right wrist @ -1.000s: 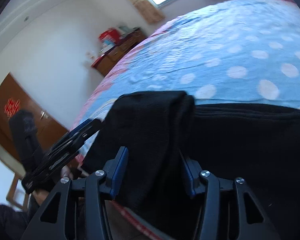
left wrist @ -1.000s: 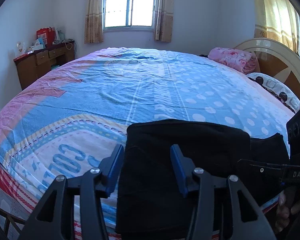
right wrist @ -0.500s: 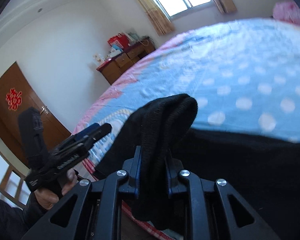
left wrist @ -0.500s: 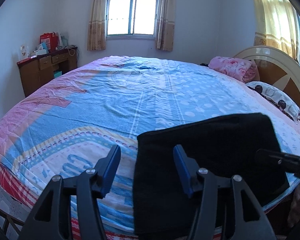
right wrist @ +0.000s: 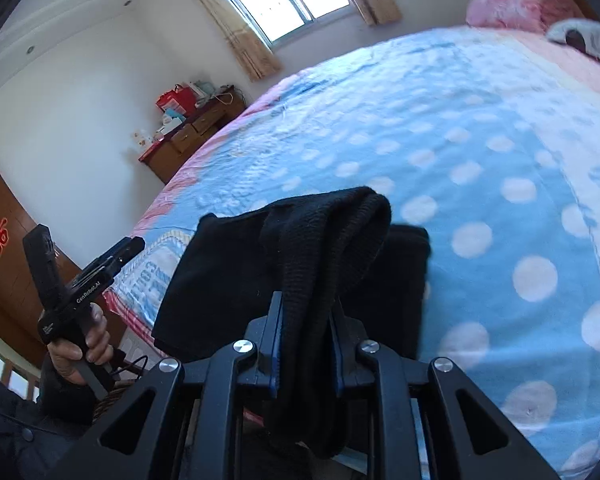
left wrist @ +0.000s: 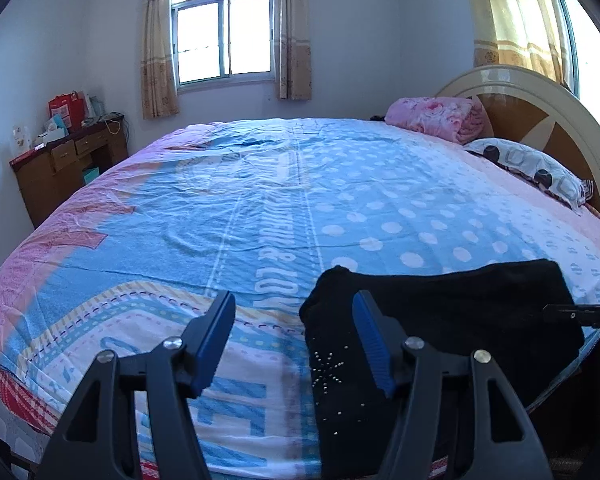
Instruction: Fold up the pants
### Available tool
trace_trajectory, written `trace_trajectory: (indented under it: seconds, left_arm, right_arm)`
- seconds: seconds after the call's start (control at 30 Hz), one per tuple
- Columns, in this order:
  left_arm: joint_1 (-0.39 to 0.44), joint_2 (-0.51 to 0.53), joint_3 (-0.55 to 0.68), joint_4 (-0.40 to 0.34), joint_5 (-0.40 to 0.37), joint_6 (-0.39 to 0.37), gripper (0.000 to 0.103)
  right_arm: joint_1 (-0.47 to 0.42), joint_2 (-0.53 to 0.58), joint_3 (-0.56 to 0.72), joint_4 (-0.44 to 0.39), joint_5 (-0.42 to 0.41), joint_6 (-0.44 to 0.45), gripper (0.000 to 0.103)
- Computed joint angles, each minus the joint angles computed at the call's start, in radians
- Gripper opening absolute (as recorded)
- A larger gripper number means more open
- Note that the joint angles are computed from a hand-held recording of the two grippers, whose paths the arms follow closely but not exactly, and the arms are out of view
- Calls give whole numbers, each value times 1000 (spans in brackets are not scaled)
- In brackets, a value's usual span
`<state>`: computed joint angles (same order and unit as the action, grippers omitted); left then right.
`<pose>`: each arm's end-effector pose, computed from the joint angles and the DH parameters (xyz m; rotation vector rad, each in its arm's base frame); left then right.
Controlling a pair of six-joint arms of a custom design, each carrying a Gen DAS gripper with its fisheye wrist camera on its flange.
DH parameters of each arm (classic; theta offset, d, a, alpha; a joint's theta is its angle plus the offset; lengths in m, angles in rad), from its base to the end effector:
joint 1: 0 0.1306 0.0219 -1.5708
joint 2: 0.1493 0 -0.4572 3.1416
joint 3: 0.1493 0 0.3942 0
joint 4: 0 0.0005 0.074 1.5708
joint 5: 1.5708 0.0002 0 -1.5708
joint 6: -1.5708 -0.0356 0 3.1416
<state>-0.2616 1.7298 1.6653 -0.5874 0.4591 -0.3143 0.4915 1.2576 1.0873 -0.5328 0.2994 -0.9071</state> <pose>0.6122 -0.1808 0.4764 0.8571 2.0100 -0.4788 0.3738 0.1876 0.4449 0.6220 2.1829 0.4138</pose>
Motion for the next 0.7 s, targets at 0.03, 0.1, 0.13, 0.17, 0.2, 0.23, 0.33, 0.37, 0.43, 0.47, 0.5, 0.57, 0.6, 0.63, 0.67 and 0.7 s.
trace_trajectory:
  seconds: [0.03, 0.1, 0.13, 0.17, 0.2, 0.23, 0.33, 0.37, 0.43, 0.47, 0.5, 0.57, 0.6, 0.63, 0.67, 0.7]
  left_arm:
    - [-6, 1, 2, -11, 2, -3, 64]
    - [-21, 4, 7, -33, 7, -14, 64]
    - [-30, 4, 7, -39, 8, -21, 64]
    - [-38, 4, 6, -45, 7, -27, 64]
    - [-48, 4, 3, -50, 2, -36, 64]
    - [-58, 3, -4, -46, -8, -41, 64]
    - [-81, 2, -24, -41, -38, -57, 64]
    - [-88, 3, -33, -44, -57, -72, 64]
    - [-93, 7, -46, -41, -85, -96, 65]
    - [-96, 12, -47, -49, -104, -107, 65]
    - [-95, 19, -45, -65, -110, -112, 65]
    - [-89, 19, -50, -73, -97, -110, 66]
    - [-88, 16, -53, -71, -95, -112, 66]
    - [-87, 13, -53, -70, -95, -116, 66]
    - [-85, 9, -55, -66, -92, -116, 66]
    - [-83, 5, -56, -61, -87, -116, 66]
  right_arm:
    - [-6, 0, -11, 7, -13, -14, 19]
    - [-8, 17, -20, -1, -17, -16, 20]
    - [-5, 18, -24, -12, -8, -9, 20]
    - [-5, 24, -24, -16, 0, -5, 20]
    - [-5, 26, -27, -11, 1, -7, 20]
    - [-10, 19, -39, 5, -5, -15, 20]
    - [-17, 17, -53, 34, -12, -28, 20]
    - [-16, 18, -53, 33, -10, -30, 20]
    - [-13, 13, -48, 15, -9, -31, 21]
    - [-12, 9, -46, 6, -9, -33, 24]
    - [-11, 4, -46, 0, -13, -39, 25]
    - [-3, -6, -37, -33, 3, -72, 27]
    - [7, -8, -26, -61, 39, -95, 27]
    - [21, -4, -9, -95, 86, -106, 27]
    - [42, 8, 24, -158, 166, -115, 27]
    - [65, 31, 71, -250, 257, -120, 27]
